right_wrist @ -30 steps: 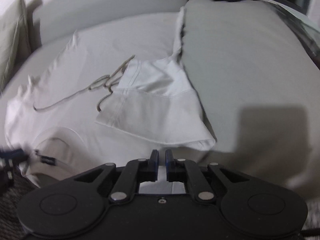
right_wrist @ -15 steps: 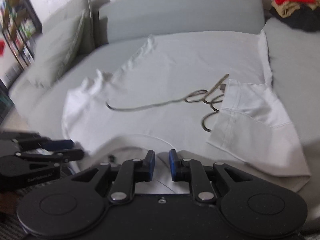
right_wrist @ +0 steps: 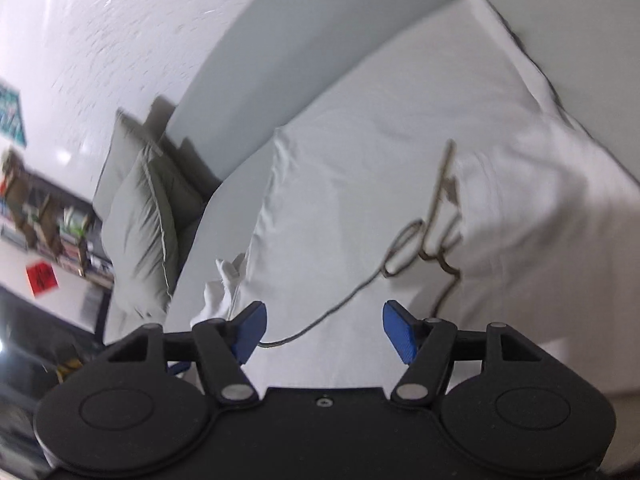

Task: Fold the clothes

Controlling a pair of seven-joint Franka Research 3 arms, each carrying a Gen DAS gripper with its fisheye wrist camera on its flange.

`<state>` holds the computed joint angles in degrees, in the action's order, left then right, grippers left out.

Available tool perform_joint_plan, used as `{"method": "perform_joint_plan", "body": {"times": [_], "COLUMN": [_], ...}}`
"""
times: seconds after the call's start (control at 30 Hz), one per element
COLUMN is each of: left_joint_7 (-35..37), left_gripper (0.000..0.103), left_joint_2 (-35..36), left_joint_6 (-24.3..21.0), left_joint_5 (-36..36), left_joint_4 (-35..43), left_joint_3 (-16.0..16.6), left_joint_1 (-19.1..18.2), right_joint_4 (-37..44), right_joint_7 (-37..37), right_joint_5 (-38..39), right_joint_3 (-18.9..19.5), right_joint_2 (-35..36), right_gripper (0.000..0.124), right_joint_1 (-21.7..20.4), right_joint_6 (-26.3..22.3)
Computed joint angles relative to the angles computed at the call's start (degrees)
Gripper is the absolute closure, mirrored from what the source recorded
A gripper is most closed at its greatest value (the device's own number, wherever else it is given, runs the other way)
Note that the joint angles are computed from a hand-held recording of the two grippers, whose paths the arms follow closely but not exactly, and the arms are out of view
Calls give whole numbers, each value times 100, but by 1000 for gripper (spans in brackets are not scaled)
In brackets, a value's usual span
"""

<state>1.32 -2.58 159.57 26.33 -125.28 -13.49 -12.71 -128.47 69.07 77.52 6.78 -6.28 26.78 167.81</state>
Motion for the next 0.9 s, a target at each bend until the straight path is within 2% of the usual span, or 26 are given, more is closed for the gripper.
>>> {"method": "perform_joint_plan", "body": {"times": [0.13, 0.23, 0.33, 0.4, 0.47, 0.53, 0.57, 0.63, 0.77, 0.9], "left_joint_7": [-320, -309, -571, -668, -891, -1111, -1070, -741, -423, 271], "left_gripper": [62, 62, 62, 72, 101, 102, 102, 102, 102, 102], "left_joint_2": [187, 402, 593, 665, 613, 548, 512, 500, 532, 831], "left_joint_6": [666, 737, 594, 419, 244, 64, -184, -1031, -2401, -3169], "left_joint_5": [54, 258, 841, 1110, 1301, 1465, 1538, 1815, 2986, 4238], "left_joint_4": [-96, 65, 310, 454, 462, 453, 513, 820, 1413, 1988], "left_joint_3": [90, 140, 223, 258, 284, 277, 237, 91, -205, -404], "left_joint_1": [101, 105, 24, -49, -105, -131, -163, -303, -729, -1244], "right_joint_4": [72, 46, -45, -98, -162, -223, -262, -348, -490, -482], "right_joint_7": [-95, -26, -42, -70, -90, -258, -339, -386, -600, -1143], "right_joint_5": [125, 184, 263, 230, 169, 321, 416, 448, 675, 1285], "right_joint_3": [4, -8, -21, -10, -5, -40, -54, -54, -76, -73], "right_joint_2": [90, 91, 10, -31, -81, -155, -206, -302, -480, -586], "right_gripper": [60, 60, 60, 60, 60, 61, 60, 60, 60, 60], "right_joint_1": [-11, -41, -64, -62, -53, -29, -22, -21, 32, 73], "right_joint_6": [42, 14, -8, 49, 107, 86, 88, 146, 433, 745]}}
